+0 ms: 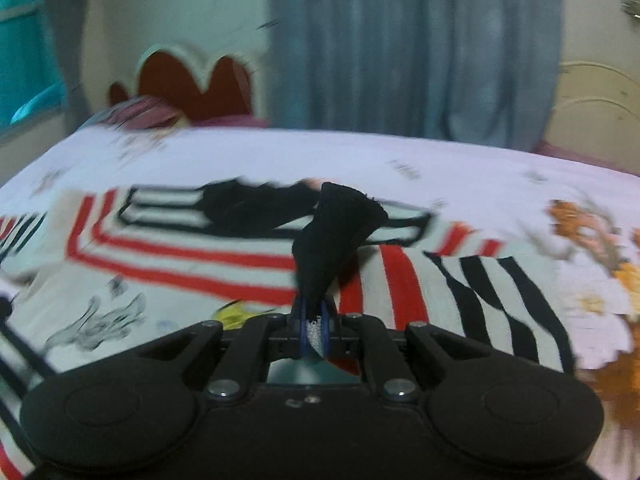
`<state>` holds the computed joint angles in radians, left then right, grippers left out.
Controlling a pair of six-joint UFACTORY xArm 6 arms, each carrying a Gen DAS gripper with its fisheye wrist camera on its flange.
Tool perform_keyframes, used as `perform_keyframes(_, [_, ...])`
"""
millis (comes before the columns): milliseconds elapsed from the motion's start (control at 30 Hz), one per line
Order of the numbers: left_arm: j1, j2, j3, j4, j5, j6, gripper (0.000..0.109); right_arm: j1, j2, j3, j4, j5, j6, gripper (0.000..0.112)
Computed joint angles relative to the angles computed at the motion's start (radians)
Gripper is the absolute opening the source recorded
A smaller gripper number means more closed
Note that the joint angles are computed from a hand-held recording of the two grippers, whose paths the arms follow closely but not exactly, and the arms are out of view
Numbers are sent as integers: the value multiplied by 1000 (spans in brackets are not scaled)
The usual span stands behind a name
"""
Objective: Fold small clothes
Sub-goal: 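Fold the held sleeve across the sweater body with the right gripper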
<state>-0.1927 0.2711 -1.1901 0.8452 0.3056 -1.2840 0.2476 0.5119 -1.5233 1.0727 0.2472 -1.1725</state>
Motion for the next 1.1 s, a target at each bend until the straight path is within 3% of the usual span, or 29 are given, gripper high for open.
perform_keyframes(167, [16, 23, -14, -45, -49, 58, 103, 15, -7, 36, -24, 97, -31, 12])
perform_keyframes(233, [15, 49, -39, -104, -74, 113, 103, 28, -17, 52, 34, 87, -103, 29])
perform_keyframes(300, [9, 83, -75, -149, -95, 158, 103, 20, -36, 63, 61, 121, -106, 35])
perform_keyframes(367, [-4, 126, -121, -214, -112, 219, 103, 18, -61, 86, 85, 110, -97, 31])
perform_keyframes(433, [-23, 175, -171, -283, -129, 276, 103, 5, -80, 99, 104, 119, -72, 12])
perform_keyframes(600, [-84, 305, -305, -596, -143, 541, 101, -17, -98, 110, 147, 62, -27, 10])
perform_keyframes(633, [-94, 328, -333, -653, -144, 594, 95, -18, -87, 101, 128, 42, 3, 10])
perform_keyframes(667, [-102, 350, -363, -688, -138, 623, 78, -23, -90, 105, 114, 24, 27, 10])
perform_keyframes(700, [-109, 377, -400, -728, -123, 656, 71, -27, -92, 106, 115, 10, 40, 10])
perform_keyframes(833, [-114, 473, -542, -673, -64, 608, 67, -57, -115, 137, 98, -40, 117, 10])
perform_keyframes(867, [-115, 492, -569, -680, -63, 617, 49, -63, -120, 146, 94, -55, 133, 10])
perform_keyframes(900, [-119, 512, -599, -728, -56, 661, 17, -68, -125, 156, 79, -73, 157, 10])
perform_keyframes(933, [-121, 531, -628, -759, -43, 693, 5, -73, -129, 167, 55, -94, 192, 10])
perform_keyframes(1000, [-119, 538, -636, -745, -56, 689, 5, -84, -131, 182, 2, -125, 272, 10])
perform_keyframes(1100, [-97, 482, -567, -563, -120, 567, 5, -103, -131, 188, -32, -141, 345, 10])
